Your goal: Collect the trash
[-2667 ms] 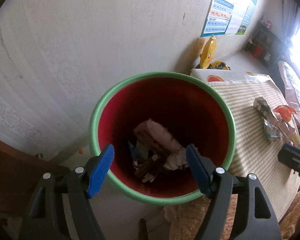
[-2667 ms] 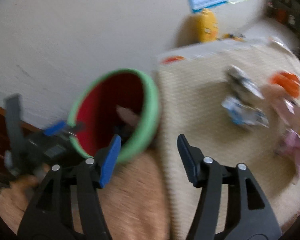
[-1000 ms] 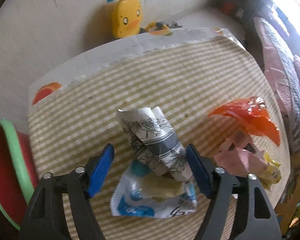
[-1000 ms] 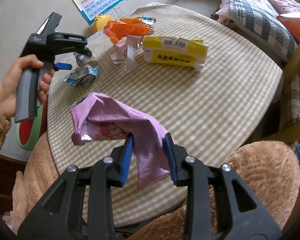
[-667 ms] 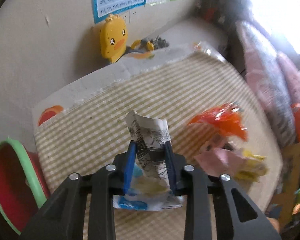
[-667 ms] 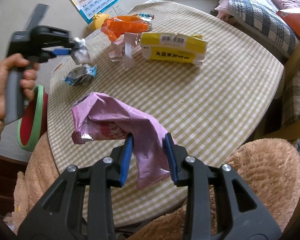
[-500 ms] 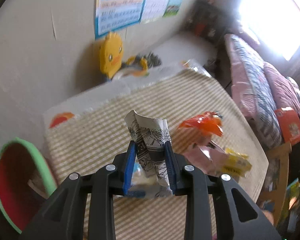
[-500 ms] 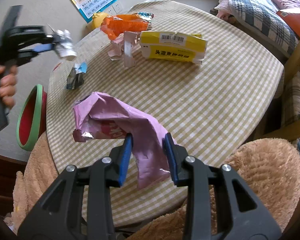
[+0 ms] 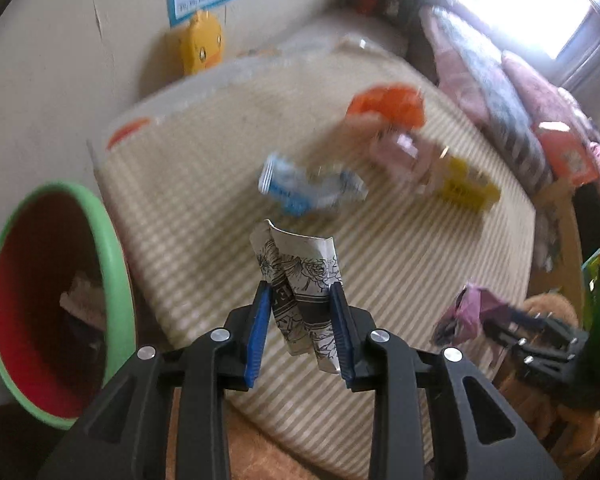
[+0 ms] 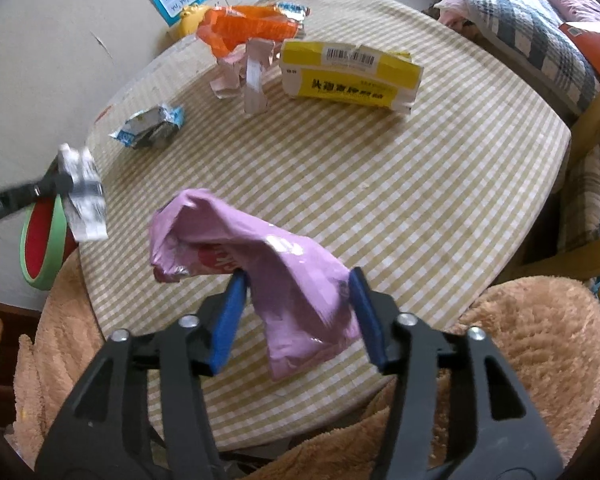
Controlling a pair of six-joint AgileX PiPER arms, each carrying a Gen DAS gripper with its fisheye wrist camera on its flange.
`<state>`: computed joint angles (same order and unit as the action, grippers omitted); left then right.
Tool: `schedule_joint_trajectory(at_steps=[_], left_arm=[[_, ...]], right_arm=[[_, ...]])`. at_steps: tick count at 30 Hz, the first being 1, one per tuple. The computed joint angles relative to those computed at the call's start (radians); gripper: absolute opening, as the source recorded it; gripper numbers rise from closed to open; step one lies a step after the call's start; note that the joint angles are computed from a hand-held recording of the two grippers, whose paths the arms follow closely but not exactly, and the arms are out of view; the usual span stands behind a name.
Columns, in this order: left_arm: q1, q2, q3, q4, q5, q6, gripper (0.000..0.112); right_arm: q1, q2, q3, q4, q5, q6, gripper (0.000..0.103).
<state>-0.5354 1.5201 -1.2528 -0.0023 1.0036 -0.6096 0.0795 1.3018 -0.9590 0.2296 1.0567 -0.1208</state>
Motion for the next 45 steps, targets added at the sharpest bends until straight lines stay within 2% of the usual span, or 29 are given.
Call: schedule_joint_trajectory(at_steps=[2,3,5,6,7,11,20,23,24,26,27,28,31,34,39,45], left_arm=[[0.001,0.004,0.029,-0.017,-0.017,-0.006,0.030],[-0.008,0.000,0.043,-0.010,-0.019,-0.020,0.031],[-0.022,0.011,0.048,0.008,-0.023,-0.044,0.041],[-0.029,0.014,0.055,0.013,-0.029,-0.052,0.050],[-0.034,0.012,0.066,0.013,-0.039,-0.058,0.053],[-0.041,0.020,0.092,-0.003,-0.050,-0.070,0.053],[-0.064,0.042,0.102,0.038,-0.049,-0.126,0.052],[-0.065,0.039,0.116,0.041,-0.058,-0.140,0.046],[-0.064,0.039,0.117,0.040,-0.060,-0.141,0.047],[-0.060,0.025,0.136,0.035,-0.075,-0.142,0.046],[-0.061,0.023,0.138,0.038,-0.077,-0.142,0.045],[-0.066,0.022,0.138,0.047,-0.076,-0.147,0.045],[-0.087,0.013,0.129,0.088,-0.059,-0.180,0.045],[-0.103,-0.014,0.117,0.130,-0.045,-0.216,0.045],[-0.129,-0.054,0.078,0.220,-0.007,-0.282,0.045],[-0.131,-0.104,0.048,0.292,0.029,-0.331,0.045]], right_arm=[[0.006,0.001,-0.003,0.002,0.005,-0.009,0.056],[0.006,0.002,-0.005,0.006,0.008,-0.016,0.062],[0.005,0.014,-0.022,0.025,0.030,-0.050,0.070],[0.006,0.028,-0.036,0.034,0.052,-0.074,0.075],[0.010,0.035,-0.045,0.041,0.069,-0.093,0.076],[0.029,0.037,-0.068,0.039,0.086,-0.143,0.076],[0.040,0.099,-0.102,-0.005,0.061,-0.146,0.076],[0.063,0.106,-0.081,-0.008,0.048,-0.134,0.076],[0.068,0.108,-0.074,-0.009,0.043,-0.128,0.074],[0.079,0.106,-0.065,-0.016,0.031,-0.111,0.062],[0.078,0.106,-0.062,-0.016,0.029,-0.106,0.049],[0.073,0.106,-0.060,-0.010,0.030,-0.106,0.043],[0.049,0.092,-0.056,0.011,0.028,-0.105,0.036],[-0.003,0.061,-0.056,0.054,0.040,-0.119,0.035],[-0.113,0.028,-0.082,0.214,0.104,-0.133,0.035],[-0.075,0.003,-0.162,0.257,0.135,-0.070,0.035]])
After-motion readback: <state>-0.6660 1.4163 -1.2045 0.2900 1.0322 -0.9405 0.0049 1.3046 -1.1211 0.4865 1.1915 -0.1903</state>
